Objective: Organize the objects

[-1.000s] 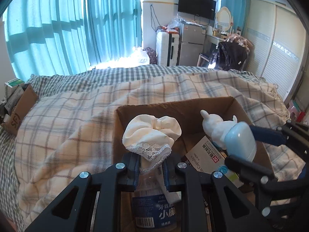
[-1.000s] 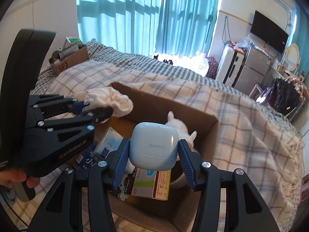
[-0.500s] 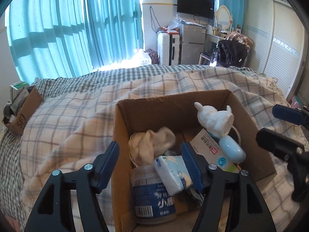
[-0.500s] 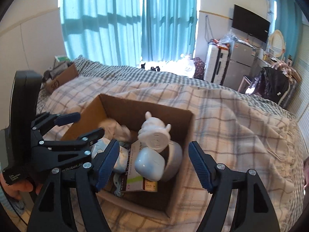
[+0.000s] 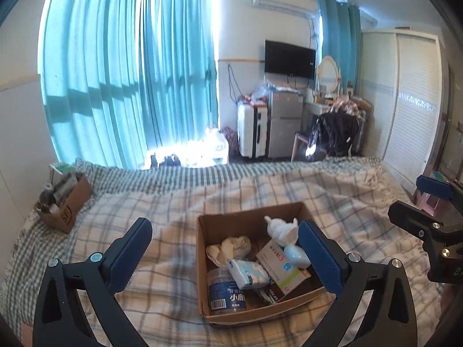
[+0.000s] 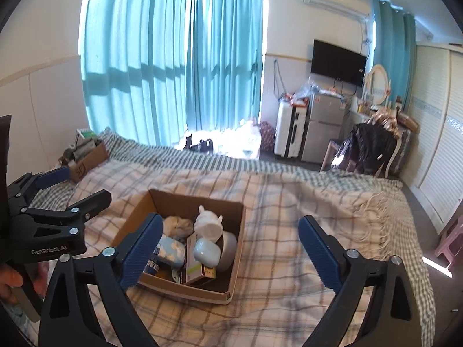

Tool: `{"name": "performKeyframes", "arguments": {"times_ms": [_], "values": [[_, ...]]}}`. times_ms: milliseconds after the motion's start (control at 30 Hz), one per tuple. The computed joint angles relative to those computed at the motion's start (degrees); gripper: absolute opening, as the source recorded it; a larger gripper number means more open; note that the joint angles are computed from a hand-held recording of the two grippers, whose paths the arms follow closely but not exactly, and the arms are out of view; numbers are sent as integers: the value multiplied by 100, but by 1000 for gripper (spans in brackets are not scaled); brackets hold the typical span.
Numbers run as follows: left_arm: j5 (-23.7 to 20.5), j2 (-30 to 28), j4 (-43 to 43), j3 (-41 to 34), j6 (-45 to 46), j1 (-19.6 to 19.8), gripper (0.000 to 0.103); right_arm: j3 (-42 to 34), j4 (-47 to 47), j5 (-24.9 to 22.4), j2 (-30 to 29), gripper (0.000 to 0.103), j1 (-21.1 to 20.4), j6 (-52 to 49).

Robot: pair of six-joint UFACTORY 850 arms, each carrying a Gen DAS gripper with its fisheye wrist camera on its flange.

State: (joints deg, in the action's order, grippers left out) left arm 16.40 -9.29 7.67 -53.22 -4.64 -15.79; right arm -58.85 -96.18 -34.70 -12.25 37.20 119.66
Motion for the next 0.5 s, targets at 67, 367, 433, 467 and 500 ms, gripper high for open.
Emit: {"name": "performKeyframes", "arguments": {"times_ms": [67, 367, 433, 467, 500], "values": [[111, 232, -137, 159, 70, -7, 103, 117, -5, -400, 168, 103, 161, 76], [1403, 1047, -473, 1182, -38, 62, 103, 753, -301, -1228, 758, 103, 580, 673], [1699, 1122, -369, 1385, -229, 75, 103, 917, -389, -1448, 806, 103, 688, 916], [1814, 1150, -349, 1476, -268, 78, 103, 981, -440, -1603, 791, 103, 750, 1027], [1910, 1172, -372, 1568, -275, 80, 103, 1058, -521, -1773, 767, 103, 814, 1169]]}}
